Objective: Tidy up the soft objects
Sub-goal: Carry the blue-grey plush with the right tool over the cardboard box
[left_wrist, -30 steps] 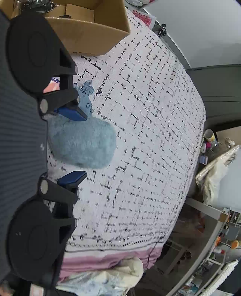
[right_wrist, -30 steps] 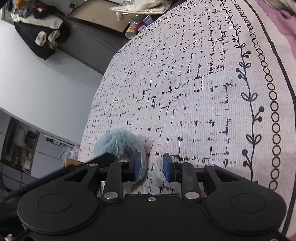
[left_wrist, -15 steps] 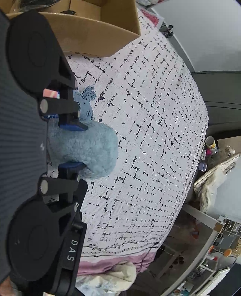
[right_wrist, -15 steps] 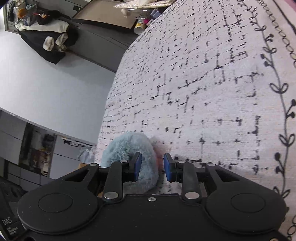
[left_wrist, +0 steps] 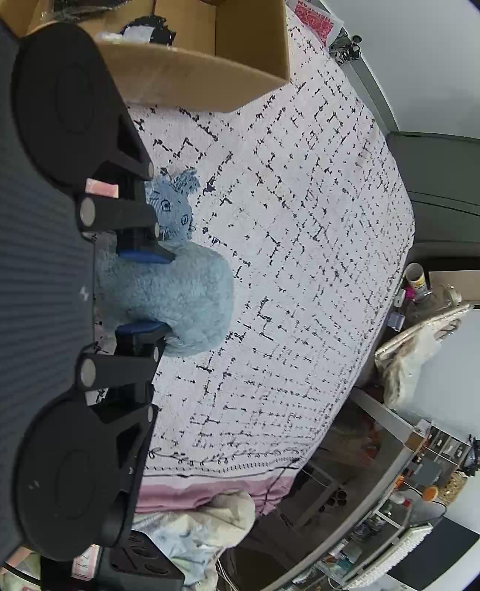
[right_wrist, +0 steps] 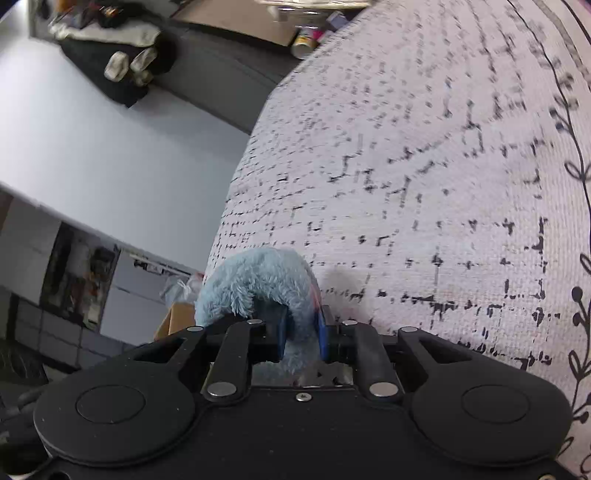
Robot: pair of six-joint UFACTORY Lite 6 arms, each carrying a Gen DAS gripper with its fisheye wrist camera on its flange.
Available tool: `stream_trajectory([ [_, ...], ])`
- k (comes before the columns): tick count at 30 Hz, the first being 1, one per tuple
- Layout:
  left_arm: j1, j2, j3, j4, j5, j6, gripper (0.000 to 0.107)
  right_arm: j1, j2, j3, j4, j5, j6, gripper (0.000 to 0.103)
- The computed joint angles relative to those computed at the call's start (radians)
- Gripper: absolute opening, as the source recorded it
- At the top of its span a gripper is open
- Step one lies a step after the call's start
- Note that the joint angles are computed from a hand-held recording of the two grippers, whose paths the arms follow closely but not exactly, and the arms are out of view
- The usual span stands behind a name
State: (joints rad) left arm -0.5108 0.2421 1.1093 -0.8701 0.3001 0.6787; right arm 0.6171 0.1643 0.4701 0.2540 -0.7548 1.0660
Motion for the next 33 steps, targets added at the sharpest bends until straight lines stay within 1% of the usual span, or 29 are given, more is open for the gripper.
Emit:
stream_trajectory([
  [2,0.012,-0.036,-0.025,-0.017,0.004,0.031,0.03,0.02,-0.037,0.006,0.04,0.041,-0.048,0.016],
  [5,0.026,-0.087,-0.058,-0.003,0.005,0.051,0.03,0.062,-0.076,0.057,0.157,0.141,-0.207,0.015],
  [7,0.041,-0.129,-0.084,0.003,0.004,0.071,0.03,0.086,-0.09,0.09,0.232,0.179,-0.304,0.015],
  [10,0.091,-0.177,-0.1,-0.012,0.04,0.104,0.03,0.131,-0.102,0.148,0.369,0.224,-0.46,0.015],
  [14,0.144,-0.24,-0.121,-0.001,0.054,0.131,0.03,0.182,-0.1,0.223,0.518,0.249,-0.619,0.014],
  [16,0.177,-0.259,-0.123,-0.01,0.072,0.159,0.03,0.203,-0.084,0.281,0.61,0.264,-0.73,0.014],
  [22,0.315,-0.309,-0.128,-0.095,0.176,0.286,0.029,0.242,-0.027,0.438,0.812,0.293,-0.981,0.014],
  [26,0.405,-0.334,-0.126,-0.133,0.243,0.368,0.029,0.269,0.029,0.541,0.922,0.3,-1.113,0.014],
  [33,0.571,-0.302,-0.103,-0.213,0.374,0.481,0.029,0.309,0.161,0.735,1.097,0.305,-1.31,0.014],
])
